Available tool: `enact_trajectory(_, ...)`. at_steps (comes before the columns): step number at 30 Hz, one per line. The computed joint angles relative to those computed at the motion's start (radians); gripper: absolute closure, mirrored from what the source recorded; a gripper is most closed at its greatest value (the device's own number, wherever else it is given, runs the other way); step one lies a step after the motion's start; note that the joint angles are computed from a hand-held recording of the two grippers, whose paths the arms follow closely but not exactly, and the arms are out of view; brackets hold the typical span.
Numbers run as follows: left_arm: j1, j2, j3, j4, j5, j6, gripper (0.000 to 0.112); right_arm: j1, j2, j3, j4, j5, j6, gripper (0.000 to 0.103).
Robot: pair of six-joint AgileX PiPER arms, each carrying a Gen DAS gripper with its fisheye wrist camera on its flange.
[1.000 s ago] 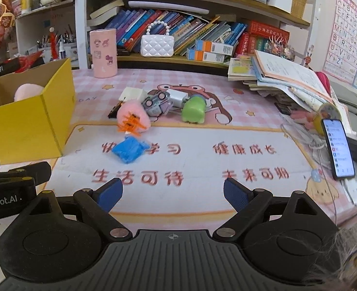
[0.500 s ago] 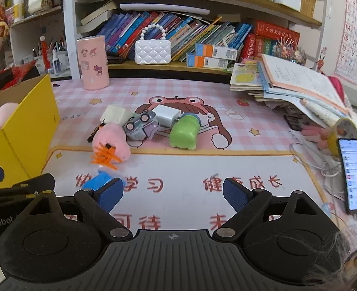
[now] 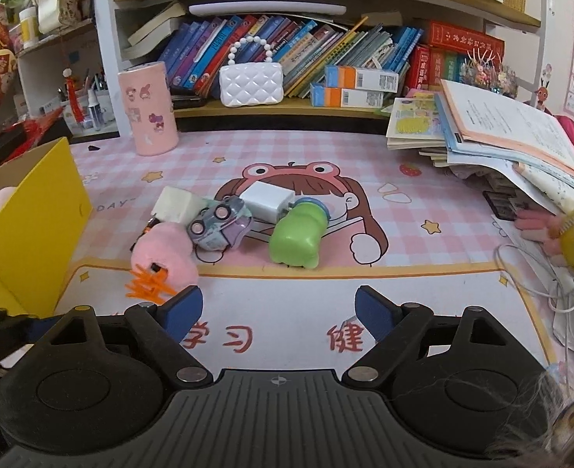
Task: Organize objects
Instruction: 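Grasp the blue bagged item with the left tool while the right tool grasps the green bottle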
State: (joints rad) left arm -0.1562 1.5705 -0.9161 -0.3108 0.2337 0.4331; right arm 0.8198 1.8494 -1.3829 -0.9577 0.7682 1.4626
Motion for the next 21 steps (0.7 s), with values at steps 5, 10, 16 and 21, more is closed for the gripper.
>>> enact_trajectory(5, -0.048, 0.104, -0.094, 0.208, 0.043, -0.180, 0.078, -0.051, 0.009, -0.004, 0.019, -0.041, -0.029, 0.018)
enact_trajectory(10, -0.042, 0.131, -0.127, 0.152, 0.079, -0.134, 0.086, -0.130, 0.056, -0.066, 0.057, -0.082, -0.075, 0.018)
enact_trajectory(16, 0.025, 0.060, -0.100, -0.066, 0.117, 0.018, 0.087, -0.240, 0.189, -0.253, 0.185, -0.092, -0.256, 0.029)
enact_trajectory(21, 0.073, 0.012, -0.078, -0.146, 0.141, 0.047, 0.087, -0.309, 0.320, -0.442, 0.356, -0.070, -0.447, 0.036)
